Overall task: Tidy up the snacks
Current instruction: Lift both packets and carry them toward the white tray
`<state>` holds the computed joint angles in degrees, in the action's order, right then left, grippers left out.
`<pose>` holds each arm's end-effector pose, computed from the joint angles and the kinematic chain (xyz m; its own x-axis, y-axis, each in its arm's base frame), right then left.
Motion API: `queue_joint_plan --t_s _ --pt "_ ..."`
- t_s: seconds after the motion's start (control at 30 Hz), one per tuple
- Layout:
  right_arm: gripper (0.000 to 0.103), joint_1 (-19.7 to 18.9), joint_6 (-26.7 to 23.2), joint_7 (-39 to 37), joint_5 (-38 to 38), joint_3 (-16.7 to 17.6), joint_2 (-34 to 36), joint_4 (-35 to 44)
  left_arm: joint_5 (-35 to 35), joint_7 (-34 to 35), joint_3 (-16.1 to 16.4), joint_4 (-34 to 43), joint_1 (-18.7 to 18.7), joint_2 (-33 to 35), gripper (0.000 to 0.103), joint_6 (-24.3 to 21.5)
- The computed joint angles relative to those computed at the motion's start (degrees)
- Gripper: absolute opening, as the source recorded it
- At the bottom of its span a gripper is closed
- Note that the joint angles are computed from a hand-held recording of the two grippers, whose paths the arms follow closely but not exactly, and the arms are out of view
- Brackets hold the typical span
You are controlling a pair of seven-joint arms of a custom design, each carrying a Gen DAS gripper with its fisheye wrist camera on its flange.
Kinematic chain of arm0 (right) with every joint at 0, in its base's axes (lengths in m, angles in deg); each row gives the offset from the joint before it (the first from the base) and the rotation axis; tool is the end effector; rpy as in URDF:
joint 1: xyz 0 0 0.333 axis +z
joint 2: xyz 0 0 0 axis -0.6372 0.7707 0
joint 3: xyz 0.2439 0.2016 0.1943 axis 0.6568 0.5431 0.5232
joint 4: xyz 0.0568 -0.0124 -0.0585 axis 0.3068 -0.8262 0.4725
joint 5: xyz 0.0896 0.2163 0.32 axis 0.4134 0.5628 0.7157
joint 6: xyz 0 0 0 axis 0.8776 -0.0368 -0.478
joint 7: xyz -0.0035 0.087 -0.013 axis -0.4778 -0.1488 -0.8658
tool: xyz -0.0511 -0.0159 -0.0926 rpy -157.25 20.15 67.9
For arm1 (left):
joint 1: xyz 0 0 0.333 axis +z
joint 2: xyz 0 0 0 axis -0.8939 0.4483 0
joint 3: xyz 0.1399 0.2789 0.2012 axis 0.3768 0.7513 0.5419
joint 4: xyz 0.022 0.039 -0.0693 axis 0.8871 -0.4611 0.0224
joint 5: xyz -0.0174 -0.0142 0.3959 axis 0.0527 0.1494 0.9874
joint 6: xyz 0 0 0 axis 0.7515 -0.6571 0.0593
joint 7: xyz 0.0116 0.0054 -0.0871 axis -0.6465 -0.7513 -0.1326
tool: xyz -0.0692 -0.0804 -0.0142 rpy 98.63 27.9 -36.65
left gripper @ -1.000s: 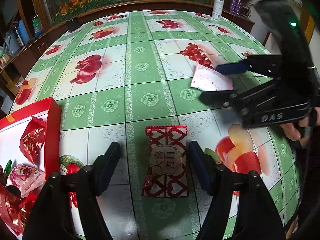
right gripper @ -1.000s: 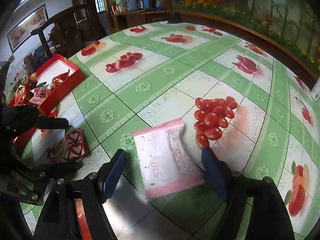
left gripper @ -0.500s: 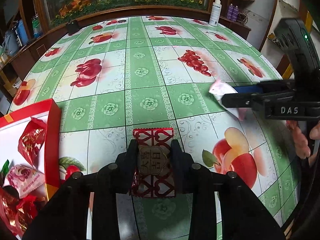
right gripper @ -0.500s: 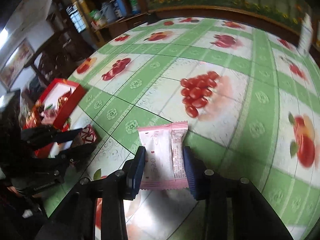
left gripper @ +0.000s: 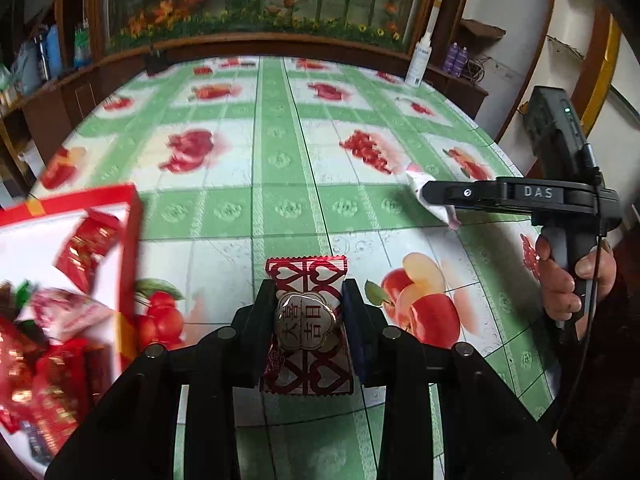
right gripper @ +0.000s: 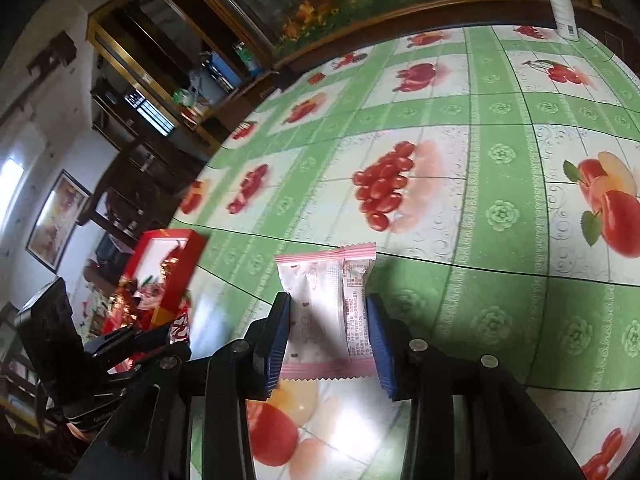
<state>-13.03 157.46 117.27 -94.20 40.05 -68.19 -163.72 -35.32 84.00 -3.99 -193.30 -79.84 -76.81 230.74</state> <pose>0.3981 0.2766 0.4808 -0.0147 -0.8608 -0.5087 -0.7869 0.3238 -0.5253 0.4177 -0.1400 0.4958 -0.5961 -0.7909 0.1388 -0.6619 0.3861 -0.6425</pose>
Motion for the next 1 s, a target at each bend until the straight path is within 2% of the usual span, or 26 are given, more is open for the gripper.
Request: queue_joint_plan --t_s 0.13,0.2,0.27,0.33,0.4,0.63,0.73,0.87,1.0 --pt "0.039 -7.3 2.7 4.2 -2.9 7.4 -0.5 -0.7 -1.0 1.9 -0.1 -1.8 -0.6 -3.0 0.03 4.0" --pt "0.039 -7.1 3.9 5.1 -3.0 7.5 -0.1 -0.9 0.0 1.1 -0.1 -2.5 -0.7 -3.8 0.03 5.9" --pt "0.039 -11.7 3.4 6.8 -4.3 12.4 -0.2 -0.4 0.0 1.1 1.0 -2.7 -1.4 -4.4 0.03 6.7" --pt "0.039 -12.1 3.8 7.4 -5.0 13.1 0.3 -0.2 1.3 0.1 0.9 -3.3 -1.0 -4.7 0.03 8.7" --pt "0.039 -15.4 4.1 8.9 -5.8 16.8 0.4 0.1 1.8 -0.5 1.7 -3.6 -1.4 -4.9 0.03 9.8" --pt "0.039 -22.6 4.4 13.3 -7.7 25.7 2.0 1.2 3.1 -1.2 4.8 -4.7 -2.4 -5.6 0.03 13.5" --pt "0.039 -28.3 4.0 15.0 -8.5 32.2 2.4 1.9 2.9 -0.9 6.7 -4.9 -3.2 -5.8 0.03 14.1" --pt "0.039 -39.2 4.8 17.5 -9.8 43.9 2.1 2.4 2.2 -0.1 8.8 -5.3 -3.4 -6.5 0.03 13.7" --pt "0.039 -46.9 5.4 17.4 -8.7 52.6 1.1 2.8 2.0 0.7 9.8 -6.1 -2.3 -7.6 0.03 13.1"
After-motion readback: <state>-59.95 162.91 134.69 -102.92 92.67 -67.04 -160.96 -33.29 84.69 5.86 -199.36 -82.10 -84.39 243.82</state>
